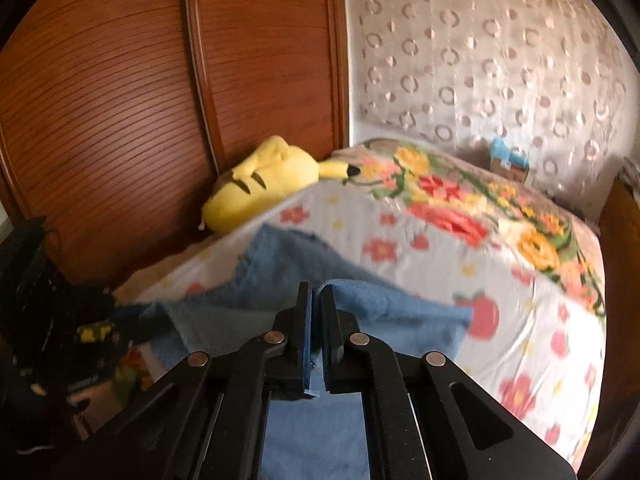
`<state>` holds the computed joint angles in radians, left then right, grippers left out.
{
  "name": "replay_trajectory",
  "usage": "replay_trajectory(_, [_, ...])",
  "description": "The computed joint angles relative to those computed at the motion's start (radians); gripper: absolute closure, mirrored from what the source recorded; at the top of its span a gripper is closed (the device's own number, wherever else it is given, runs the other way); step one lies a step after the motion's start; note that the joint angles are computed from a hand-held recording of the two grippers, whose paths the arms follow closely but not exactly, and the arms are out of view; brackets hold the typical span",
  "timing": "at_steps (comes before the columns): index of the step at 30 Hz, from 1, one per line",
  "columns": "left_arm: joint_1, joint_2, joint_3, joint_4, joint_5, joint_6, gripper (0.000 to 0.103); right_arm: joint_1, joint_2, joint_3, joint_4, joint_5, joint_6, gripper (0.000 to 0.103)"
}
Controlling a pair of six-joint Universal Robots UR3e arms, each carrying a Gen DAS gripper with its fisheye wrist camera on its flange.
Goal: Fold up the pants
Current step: 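Grasp the folded edge with the right gripper, lift and lay it over, release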
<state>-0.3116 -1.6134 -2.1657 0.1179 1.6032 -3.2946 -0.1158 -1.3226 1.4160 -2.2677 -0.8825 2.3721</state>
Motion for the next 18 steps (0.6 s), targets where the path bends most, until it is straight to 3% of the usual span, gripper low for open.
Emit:
replay_trajectory(6, [0.067, 0.006, -0.059, 0.001, -0.055, 0.005, 0.093, 0.120, 0.176, -0.196, -0.040, -0.081, 0.109, 0.102])
replay_trajectory(12, [0.066, -0.066, -0.066, 0.006, -0.035, -0.007, 0.091, 0.214, 0.400, -0.458, 0.004, -0.176, 0.212, 0.102])
replay_trajectory(14, [0.085, -0.069, -0.090, 0.025, -0.067, -0.016, 0.090, 0.244, 0.475, -0.558, 0.027, -0.213, 0.236, 0.102])
replay_trajectory(18, [0.103, -0.064, -0.117, 0.029, -0.081, -0.013, 0.082, 0.292, 0.587, -0.701, 0.050, -0.293, 0.283, 0.102])
